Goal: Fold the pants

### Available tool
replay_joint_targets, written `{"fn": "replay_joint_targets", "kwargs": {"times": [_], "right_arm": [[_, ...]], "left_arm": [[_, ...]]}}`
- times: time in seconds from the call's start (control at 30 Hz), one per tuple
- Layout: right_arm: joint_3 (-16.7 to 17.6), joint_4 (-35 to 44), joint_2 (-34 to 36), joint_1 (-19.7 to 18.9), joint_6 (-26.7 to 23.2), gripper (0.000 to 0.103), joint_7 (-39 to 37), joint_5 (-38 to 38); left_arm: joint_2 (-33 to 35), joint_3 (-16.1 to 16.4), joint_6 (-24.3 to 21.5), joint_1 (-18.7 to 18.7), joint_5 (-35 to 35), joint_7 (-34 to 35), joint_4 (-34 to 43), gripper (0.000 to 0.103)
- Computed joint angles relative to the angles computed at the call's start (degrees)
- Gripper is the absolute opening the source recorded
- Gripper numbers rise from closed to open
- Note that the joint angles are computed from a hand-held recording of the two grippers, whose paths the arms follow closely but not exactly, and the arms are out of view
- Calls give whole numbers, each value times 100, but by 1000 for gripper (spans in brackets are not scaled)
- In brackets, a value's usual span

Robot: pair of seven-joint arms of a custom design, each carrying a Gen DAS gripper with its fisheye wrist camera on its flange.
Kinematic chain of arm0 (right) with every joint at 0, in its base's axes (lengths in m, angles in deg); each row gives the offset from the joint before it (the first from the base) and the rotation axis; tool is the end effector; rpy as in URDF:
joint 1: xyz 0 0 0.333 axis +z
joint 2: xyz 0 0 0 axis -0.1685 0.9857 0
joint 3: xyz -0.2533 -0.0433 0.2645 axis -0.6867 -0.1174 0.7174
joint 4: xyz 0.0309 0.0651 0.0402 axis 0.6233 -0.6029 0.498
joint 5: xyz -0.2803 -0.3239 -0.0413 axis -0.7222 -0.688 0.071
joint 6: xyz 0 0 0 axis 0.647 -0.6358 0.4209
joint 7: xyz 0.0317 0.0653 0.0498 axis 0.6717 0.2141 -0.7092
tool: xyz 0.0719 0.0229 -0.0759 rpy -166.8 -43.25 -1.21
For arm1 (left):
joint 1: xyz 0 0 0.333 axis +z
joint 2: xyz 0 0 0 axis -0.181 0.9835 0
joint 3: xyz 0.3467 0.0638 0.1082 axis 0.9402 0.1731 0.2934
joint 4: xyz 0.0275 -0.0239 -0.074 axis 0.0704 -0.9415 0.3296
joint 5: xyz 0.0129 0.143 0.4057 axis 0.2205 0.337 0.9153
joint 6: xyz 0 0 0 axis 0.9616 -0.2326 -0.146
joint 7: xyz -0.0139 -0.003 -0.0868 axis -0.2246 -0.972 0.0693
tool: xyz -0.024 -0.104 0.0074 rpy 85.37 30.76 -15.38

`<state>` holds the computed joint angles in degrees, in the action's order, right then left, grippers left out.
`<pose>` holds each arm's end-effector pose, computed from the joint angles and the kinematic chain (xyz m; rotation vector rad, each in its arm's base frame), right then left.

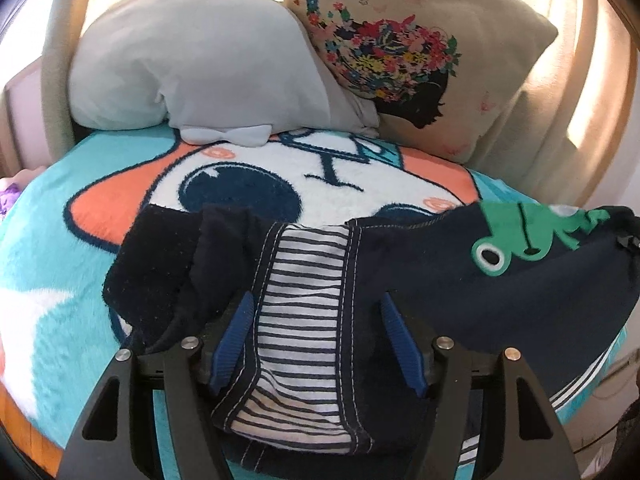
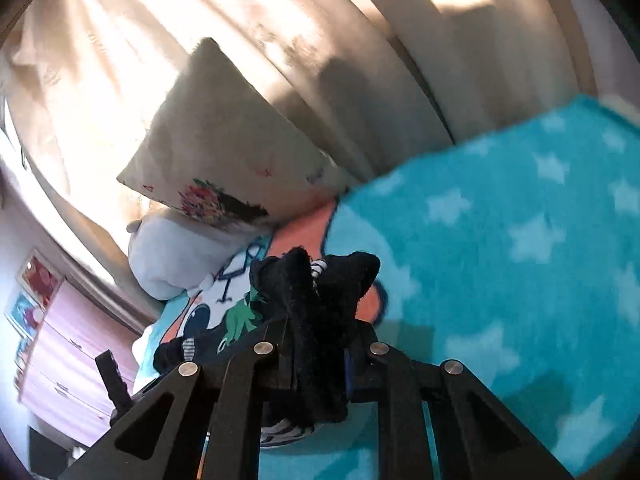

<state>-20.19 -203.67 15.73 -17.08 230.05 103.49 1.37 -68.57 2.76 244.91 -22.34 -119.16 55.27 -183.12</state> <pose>0.4106 0.1603 0.5247 -0.9418 1.9470 -0.3646 0.5600 -0.2524 0.4558 -1.5276 2.2123 -1.0770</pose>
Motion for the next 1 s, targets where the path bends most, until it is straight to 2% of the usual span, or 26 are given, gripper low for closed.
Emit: {"fn": "replay_joint_targets", "kwargs": {"times": [0.17, 0.23, 0.3, 0.37, 0.43, 0.53, 0.57, 0.63, 0.67, 0.77, 0.8, 0.87, 0.93, 0.97, 1.0], "right_arm": [[-52, -164, 138, -26, -60, 16, 36, 45], [-196, -233, 332, 104, -199, 20, 45, 51], [-132, -227, 426, 23, -586, 30, 187, -55], [147, -299, 250, -265, -631, 37, 469, -328], [443, -353, -151, -534, -839, 47, 710, -441], [1163, -249, -1249, -1217, -1765, 48, 1516, -1016], [1279, -212, -1444, -1322, -1846, 50, 1680, -1143], [1388, -218, -1628, -1439, -1474, 50, 1982, -1335], [1384, -235, -1464, -1457, -892, 50, 2070, -1417], [1403, -136, -474, -1460, 475, 50, 1917, -1374], [1526, -47, -91, -1538, 707, 50, 1860, -1315], [1869, 87, 406, -1819, 769, 50, 1771, -1161], [2178, 113, 564, -2095, 601, 49, 1770, -922], [2451, 105, 500, -2344, 399, 47, 1849, -756], [2705, 68, 361, -2578, 418, 47, 1904, -633]], "left_arm": [[10, -18, 360, -48, 376, -193, -165, 66], [-32, -13, 232, -16, 519, -271, -167, 66], [-127, -10, -93, 47, 365, -145, -124, 66], [-338, 63, -546, 77, -199, 203, -94, 66], [-504, 199, -731, -16, -553, 399, -109, 66], [-644, 358, -762, -202, -968, 695, -80, 66], [-655, 390, -837, -268, -1120, 841, -21, 66], [-632, 409, -914, -365, -1209, 994, 56, 66], [-590, 385, -936, -417, -1129, 991, 95, 66], [-430, 352, -1309, -474, -844, 884, 206, 66], [-389, 337, -1356, -471, -641, 731, 207, 66], [-238, 318, -1461, -460, 28, 160, 218, 66], [-230, 237, -1243, -448, 13, 313, 126, 66], [-255, 220, -1223, -444, 62, 304, 101, 66], [-272, 209, -1223, -440, 46, 310, 88, 66]]}}
